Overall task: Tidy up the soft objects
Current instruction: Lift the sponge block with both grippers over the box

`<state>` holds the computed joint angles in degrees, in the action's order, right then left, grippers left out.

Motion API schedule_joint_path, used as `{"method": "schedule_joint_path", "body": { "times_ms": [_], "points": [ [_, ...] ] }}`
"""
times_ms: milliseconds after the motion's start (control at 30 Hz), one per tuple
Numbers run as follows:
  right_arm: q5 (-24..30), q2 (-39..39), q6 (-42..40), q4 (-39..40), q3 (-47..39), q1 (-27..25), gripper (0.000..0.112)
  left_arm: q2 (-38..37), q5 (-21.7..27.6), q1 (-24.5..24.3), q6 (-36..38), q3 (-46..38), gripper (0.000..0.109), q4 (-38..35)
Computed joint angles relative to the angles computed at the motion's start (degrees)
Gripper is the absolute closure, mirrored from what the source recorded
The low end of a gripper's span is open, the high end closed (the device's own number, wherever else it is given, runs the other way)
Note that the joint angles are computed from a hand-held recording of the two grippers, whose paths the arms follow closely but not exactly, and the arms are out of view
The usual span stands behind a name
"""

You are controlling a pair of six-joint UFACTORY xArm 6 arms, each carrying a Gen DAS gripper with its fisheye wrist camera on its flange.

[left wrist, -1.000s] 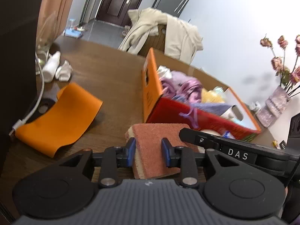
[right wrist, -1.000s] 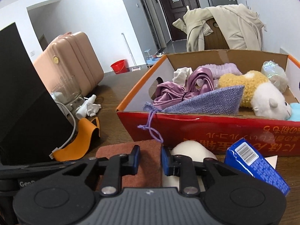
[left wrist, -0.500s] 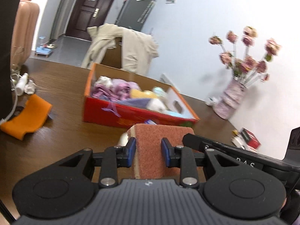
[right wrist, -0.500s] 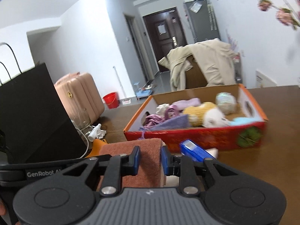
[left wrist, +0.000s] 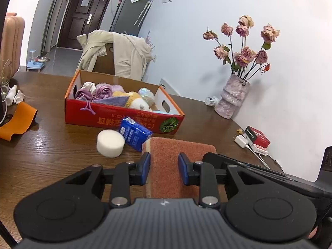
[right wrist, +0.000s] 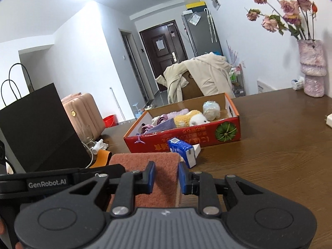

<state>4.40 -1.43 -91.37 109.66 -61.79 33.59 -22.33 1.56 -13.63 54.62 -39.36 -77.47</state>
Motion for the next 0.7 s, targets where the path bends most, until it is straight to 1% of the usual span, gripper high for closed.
{"method": "schedule_joint_path", "body": {
  "times_ms": [33,133,333,400,500,533,600,700],
  "points": [
    [0.02,-0.32,-2.11,2.05,0.07,-0.22,0.089,0.12,-0.3,-0.33,-0.28,-0.11,0.079,0.41],
    [0.12,-0.4,-3.27,3.51,0.11,-0.63,0.089,1.13,-0.39,-0.49,0.94,-1.22,0.079,-0.54],
    [-0.2,2.05,-3.47,3.28,-2.93,-1.26,0.089,5.82,0.84,0.95,6.99,-6.69,0.079,-5.47],
    [-0.63,4.04,-2.18,1.32,-5.32,-1.43,0.089,8.68,1.41,1.81,7.01,-9.95,0.079,-4.83],
    [-0.64,8.45,2.04,-4.34,-10.81,-2.04,0.089,14.22,2.69,3.69,7.6,-17.03,0.079,-3.83],
    [-0.4,10.3,4.8,-7.73,-13.23,-2.42,0.089,16.27,3.36,4.4,7.72,-19.77,0.079,-3.73],
    [-0.49,14.19,8.85,-13.51,-18.47,-2.92,0.089,20.99,4.98,6.04,5.32,-25.75,0.079,-1.13],
    [0.45,21.43,21.57,-28.46,-27.6,-4.2,0.089,28.82,7.2,8.61,0.43,-35.53,0.079,3.35]
  ]
}}
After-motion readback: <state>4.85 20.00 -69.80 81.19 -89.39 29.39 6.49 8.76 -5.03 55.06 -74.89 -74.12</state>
